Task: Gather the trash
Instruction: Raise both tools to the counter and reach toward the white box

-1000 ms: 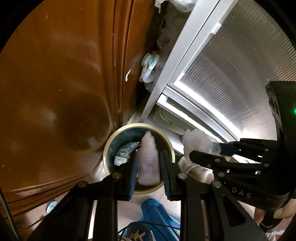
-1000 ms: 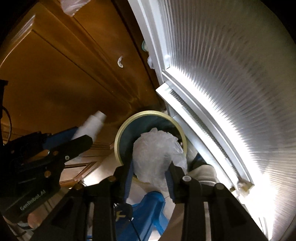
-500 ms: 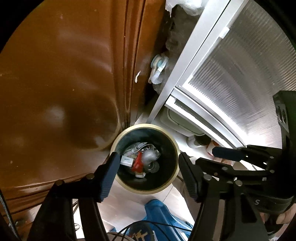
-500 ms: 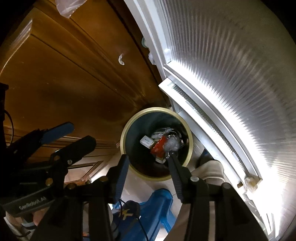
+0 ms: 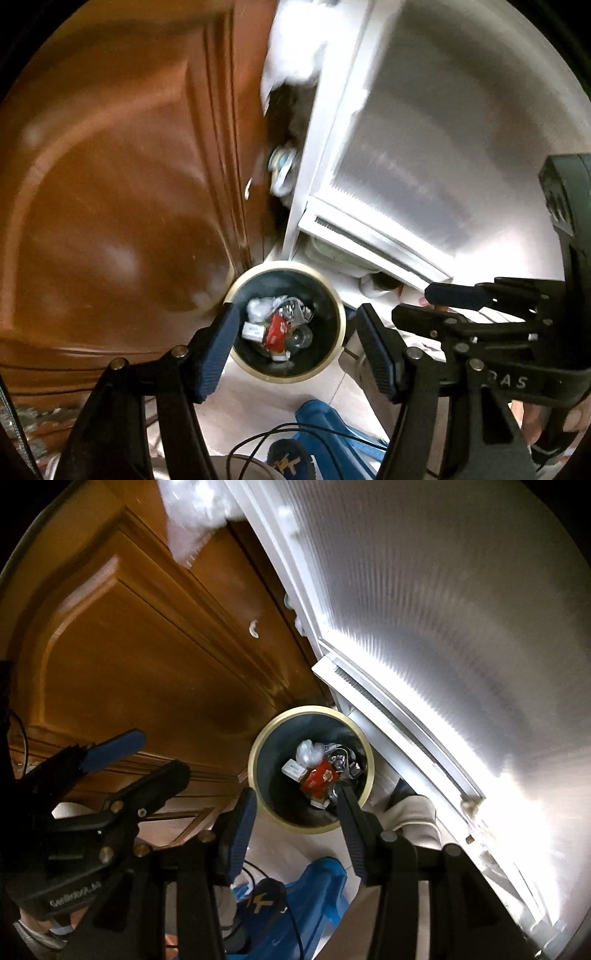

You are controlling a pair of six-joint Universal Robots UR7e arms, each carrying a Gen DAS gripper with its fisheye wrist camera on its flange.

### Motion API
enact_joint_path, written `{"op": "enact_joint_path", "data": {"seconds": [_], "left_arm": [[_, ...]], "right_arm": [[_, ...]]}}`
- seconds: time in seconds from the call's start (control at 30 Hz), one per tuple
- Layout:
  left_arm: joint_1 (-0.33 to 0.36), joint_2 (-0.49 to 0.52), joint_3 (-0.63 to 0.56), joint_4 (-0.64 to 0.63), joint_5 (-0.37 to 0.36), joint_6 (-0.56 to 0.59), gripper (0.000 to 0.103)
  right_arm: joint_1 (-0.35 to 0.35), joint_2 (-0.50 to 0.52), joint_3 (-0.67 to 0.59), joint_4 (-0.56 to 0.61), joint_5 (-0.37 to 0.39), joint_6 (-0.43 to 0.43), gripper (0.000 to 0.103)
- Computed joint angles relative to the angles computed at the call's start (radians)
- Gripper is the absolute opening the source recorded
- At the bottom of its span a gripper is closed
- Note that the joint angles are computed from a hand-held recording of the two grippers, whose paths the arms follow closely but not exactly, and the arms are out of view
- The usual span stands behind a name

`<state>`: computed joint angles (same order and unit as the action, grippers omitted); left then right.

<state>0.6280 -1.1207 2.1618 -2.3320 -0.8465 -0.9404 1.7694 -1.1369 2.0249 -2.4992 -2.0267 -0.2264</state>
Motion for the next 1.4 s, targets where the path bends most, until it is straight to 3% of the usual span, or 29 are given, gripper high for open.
{"op": "enact_joint_path", "data": {"seconds": [0.33, 0.7, 0.97, 1.13, 1.27, 1.4], "left_arm": [[-0.176, -0.135, -0.047, 0.127, 0.096, -0.051, 0.065], [-0.239, -0.171, -0.244, 0.366, 0.207, -0.051, 0.065], [-0.208, -0.099, -0.466, 0.518, 0.332, 0.016, 0.065], [-0.148, -0.024, -0.633, 0.523, 0.327, 0.149, 0.065], [-0.083, 0.063, -0.781, 0.525, 0.343, 0.261, 0.065], [-0.005, 0.158, -0.937, 0.535, 0.335, 0.344, 0.065]], "right_arm": [[0.138, -0.137, 0.009, -0.058, 0.004, -0.151, 0.046], [0.283, -0.185, -0.114, -0.039, 0.001, -0.229, 0.046], [0.316, -0.138, -0.313, -0.001, 0.026, -0.216, 0.046], [0.294, -0.045, -0.483, 0.016, 0.022, -0.217, 0.046], [0.268, 0.074, -0.665, 0.058, -0.013, -0.204, 0.046], [0.229, 0.247, -0.927, 0.142, -0.068, -0.183, 0.046]]}}
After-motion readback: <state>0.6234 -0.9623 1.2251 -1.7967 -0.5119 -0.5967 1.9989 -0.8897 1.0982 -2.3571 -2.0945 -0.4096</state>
